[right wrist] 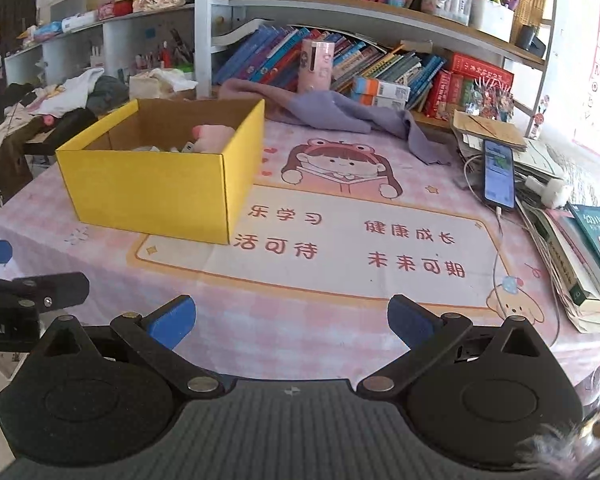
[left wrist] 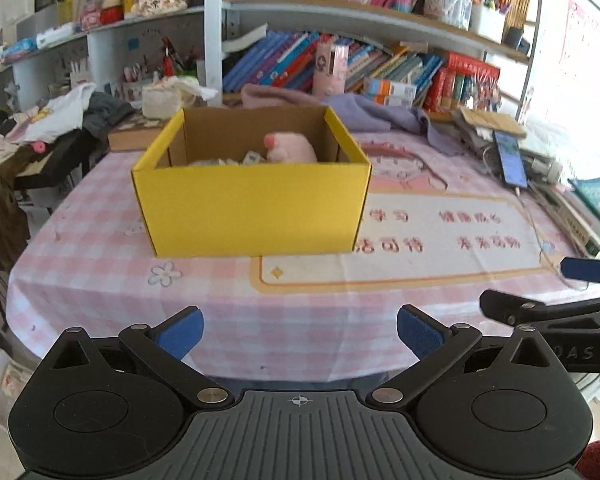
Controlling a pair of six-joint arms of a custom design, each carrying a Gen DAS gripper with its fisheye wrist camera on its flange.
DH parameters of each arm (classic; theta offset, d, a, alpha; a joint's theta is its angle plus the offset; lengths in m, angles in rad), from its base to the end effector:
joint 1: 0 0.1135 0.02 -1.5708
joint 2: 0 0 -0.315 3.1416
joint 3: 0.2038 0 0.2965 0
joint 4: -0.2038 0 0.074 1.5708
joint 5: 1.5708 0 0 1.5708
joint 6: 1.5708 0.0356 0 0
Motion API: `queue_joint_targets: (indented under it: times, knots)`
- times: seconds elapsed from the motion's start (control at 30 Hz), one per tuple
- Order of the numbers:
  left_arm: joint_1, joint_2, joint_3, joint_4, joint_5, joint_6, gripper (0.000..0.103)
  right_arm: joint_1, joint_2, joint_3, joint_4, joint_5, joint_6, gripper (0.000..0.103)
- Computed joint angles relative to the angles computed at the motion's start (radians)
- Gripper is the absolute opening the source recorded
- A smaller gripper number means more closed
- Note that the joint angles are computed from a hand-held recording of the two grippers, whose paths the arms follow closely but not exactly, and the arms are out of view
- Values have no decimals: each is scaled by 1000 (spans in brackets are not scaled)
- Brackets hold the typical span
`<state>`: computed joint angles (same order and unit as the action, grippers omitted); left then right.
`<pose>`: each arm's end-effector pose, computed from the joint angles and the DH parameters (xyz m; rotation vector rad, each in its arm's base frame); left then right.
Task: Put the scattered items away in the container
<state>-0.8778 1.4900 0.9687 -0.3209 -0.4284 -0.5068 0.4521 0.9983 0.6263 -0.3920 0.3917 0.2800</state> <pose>0.2331 -0.2576 0.2555 0.2383 2.3110 -0.1758 0.2028 0.0834 0.2547 -0.0036 2.2656 -0.0733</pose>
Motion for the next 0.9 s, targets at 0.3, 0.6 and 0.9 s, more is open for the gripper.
queue_joint_targets:
  times: [0.3,0.6,0.9]
  knots:
    - [-40,51,49,-39,6,22,103,-60,-22,-4,-50,-38,20,103]
    - [-38,70,73,-35,18,28,103,-84,-36,-6,-57,-40,18,103]
    - [-42,80,79,-29,31,29,103,-107,-46,-10,-58,-51,11,103]
